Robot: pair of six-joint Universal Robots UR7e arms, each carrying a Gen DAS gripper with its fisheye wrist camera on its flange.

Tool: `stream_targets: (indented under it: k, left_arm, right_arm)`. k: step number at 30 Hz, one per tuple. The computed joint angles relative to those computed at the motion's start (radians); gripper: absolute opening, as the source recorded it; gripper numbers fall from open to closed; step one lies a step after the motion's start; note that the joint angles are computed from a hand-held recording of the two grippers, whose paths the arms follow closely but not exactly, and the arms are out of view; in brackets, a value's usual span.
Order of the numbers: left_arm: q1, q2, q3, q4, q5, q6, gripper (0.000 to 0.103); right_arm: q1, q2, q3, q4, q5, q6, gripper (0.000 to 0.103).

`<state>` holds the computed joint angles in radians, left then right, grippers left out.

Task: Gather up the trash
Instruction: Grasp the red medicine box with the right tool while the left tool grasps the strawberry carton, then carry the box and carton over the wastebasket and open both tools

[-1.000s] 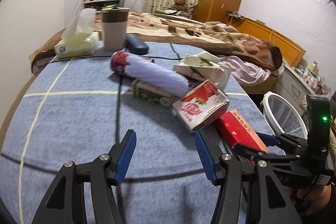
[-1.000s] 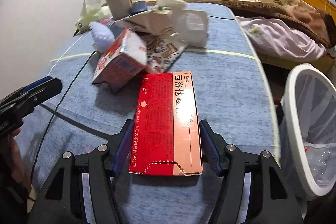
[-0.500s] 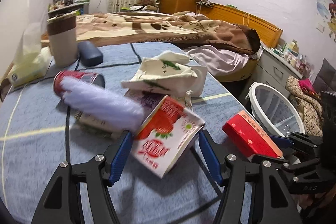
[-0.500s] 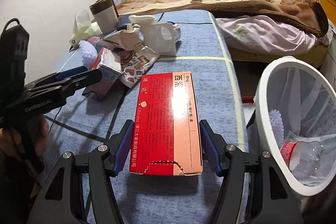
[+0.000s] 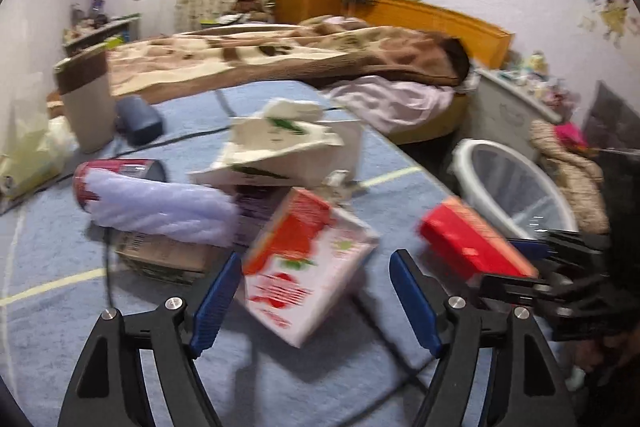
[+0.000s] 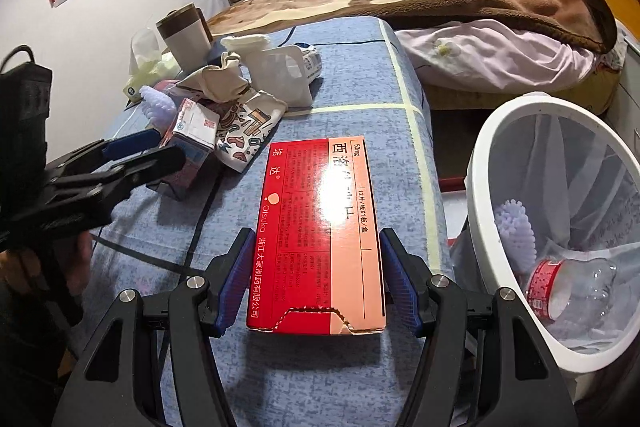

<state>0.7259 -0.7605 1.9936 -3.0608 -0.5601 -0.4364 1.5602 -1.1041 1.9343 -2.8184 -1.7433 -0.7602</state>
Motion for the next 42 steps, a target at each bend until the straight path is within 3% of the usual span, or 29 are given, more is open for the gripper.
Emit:
stream_targets:
  k: [3,8,11,16,28,35,42]
  left_arm:
    - [0.020,0.006,-0.018,0.021,0.014,0.008,0.076]
    - [0.046,0.008,-0.038,0.036,-0.048,0.017,0.076]
    - [0.041,0.006,-0.032,0.041,-0.051,-0.027,0.070]
    - [0.017,-0.010,-0.009,0.115,-0.010,-0.171,0.059]
    - [-0.079,-0.022,0.017,0.332,0.066,-0.526,0.058]
    - [-0.096,-0.003,-0.007,0.324,0.060,-0.523,0.058]
    - [-0.101,0.045,-0.071,0.294,0.041,-0.446,0.058]
  right_arm:
    - [-0.004,-0.003,0.000,-0.001,0.002,0.000,0.064]
    - [-0.009,-0.005,-0.004,-0.002,0.006,0.005,0.064]
    - [-0.011,-0.008,-0.003,-0.002,0.013,0.004,0.064]
    - [-0.013,-0.025,0.008,-0.001,0.033,-0.009,0.064]
    - [-0.020,-0.079,0.042,-0.023,0.080,-0.050,0.064]
    - [-0.030,-0.094,0.041,-0.044,0.083,-0.044,0.064]
    - [-0.048,-0.106,0.027,-0.066,0.076,-0.032,0.064]
